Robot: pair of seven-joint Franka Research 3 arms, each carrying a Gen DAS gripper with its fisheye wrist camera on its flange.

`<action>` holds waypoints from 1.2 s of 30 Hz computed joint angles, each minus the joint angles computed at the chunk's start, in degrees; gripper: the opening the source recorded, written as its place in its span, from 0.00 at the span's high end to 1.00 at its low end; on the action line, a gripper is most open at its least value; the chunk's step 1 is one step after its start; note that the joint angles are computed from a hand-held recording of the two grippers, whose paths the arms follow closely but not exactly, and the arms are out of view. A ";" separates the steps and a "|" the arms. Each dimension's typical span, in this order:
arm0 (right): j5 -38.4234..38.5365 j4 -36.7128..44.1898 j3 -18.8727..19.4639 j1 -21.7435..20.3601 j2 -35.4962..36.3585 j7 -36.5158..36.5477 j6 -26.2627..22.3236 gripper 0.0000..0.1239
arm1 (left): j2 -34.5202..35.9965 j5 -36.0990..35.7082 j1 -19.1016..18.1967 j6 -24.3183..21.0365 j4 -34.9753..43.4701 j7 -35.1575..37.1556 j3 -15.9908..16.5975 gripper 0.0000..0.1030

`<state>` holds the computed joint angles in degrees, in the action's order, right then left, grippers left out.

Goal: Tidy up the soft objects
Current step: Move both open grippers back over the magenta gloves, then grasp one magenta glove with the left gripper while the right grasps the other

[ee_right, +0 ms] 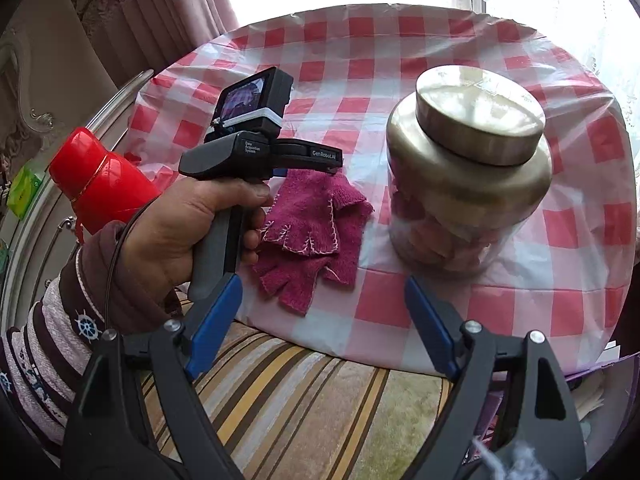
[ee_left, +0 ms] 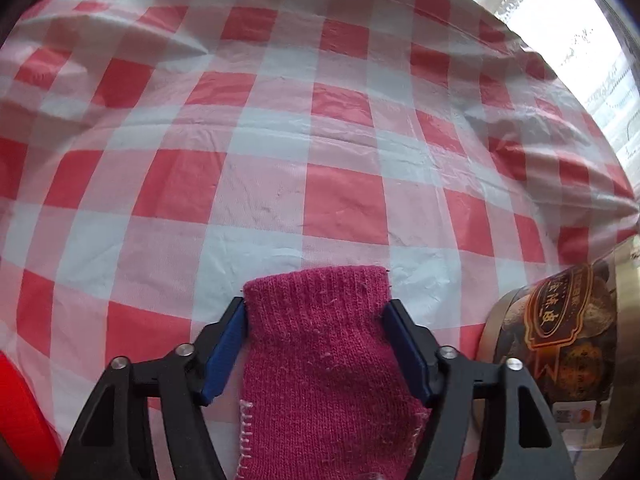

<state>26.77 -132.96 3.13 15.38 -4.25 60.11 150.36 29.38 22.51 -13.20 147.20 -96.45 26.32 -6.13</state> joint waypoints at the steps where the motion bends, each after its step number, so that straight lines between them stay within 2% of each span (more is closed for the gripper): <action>1: -0.10 0.28 0.03 0.01 0.46 0.30 -0.10 0.31 | -0.11 0.56 -0.05 0.78 -0.42 0.56 0.01 0.45; 3: -0.17 0.71 0.12 0.06 1.16 0.68 -0.27 0.31 | -0.74 -0.31 0.95 3.29 -1.96 2.37 -0.95 0.62; 5: -0.63 1.21 0.39 0.23 1.94 1.20 -0.37 0.31 | -1.55 -1.30 1.54 4.77 -3.20 3.77 -1.42 0.71; 13: -3.44 3.64 1.44 1.29 5.36 4.33 -0.22 0.31 | -9.80 -0.29 1.83 12.22 -14.78 -0.30 0.41 0.71; 16: -5.28 5.19 1.87 1.95 7.26 5.84 -0.44 0.31 | -13.14 2.96 1.34 12.81 -19.01 -4.31 1.86 0.71; 19: -6.55 6.62 2.18 2.51 8.98 6.68 -0.79 0.31 | -15.48 3.35 2.64 13.26 -22.59 -5.17 1.21 0.70; 20: -7.44 7.03 2.19 2.73 9.55 7.29 -0.70 0.31 | -16.01 3.31 3.13 13.14 -23.45 -4.80 0.87 0.65; 21: -8.05 7.46 2.25 2.92 10.13 7.60 -0.60 0.31 | -16.29 2.47 3.85 13.44 -24.25 -4.13 0.33 0.56; 23: -9.67 8.45 2.28 3.36 11.46 8.60 -0.42 0.31 | -16.58 0.14 5.10 15.20 -26.12 -4.31 -0.27 0.47; 28: -13.04 10.60 2.08 4.18 14.33 11.57 -0.22 0.31 | -19.09 -2.59 6.22 21.22 -31.59 -5.93 -0.56 0.47; 30: -13.48 10.92 2.08 4.26 15.07 11.87 -0.21 0.31 | -18.09 -7.84 8.52 23.81 -31.80 -1.50 -3.12 0.47; 32: -14.15 11.39 1.96 4.43 15.81 12.67 -0.57 0.31 | -17.05 -8.59 8.03 25.17 -31.52 -2.20 -2.28 0.47; 33: -14.10 11.45 2.03 4.41 16.02 12.73 -0.60 0.31 | -16.81 -6.93 6.75 25.92 -31.37 -3.68 -0.64 0.47; 34: -14.09 11.43 2.07 4.42 16.15 12.76 -0.55 0.31 | -16.36 -6.83 6.80 25.92 -30.85 -3.34 -0.57 0.48; 35: -14.26 11.43 2.07 4.48 16.27 12.90 -0.50 0.31 | -15.89 -5.83 6.26 25.98 -30.24 -3.54 0.16 0.54; 36: -14.50 11.39 2.05 4.57 16.32 13.11 -0.48 0.31 | -15.39 -5.69 6.40 25.06 -29.35 -2.73 -0.04 0.71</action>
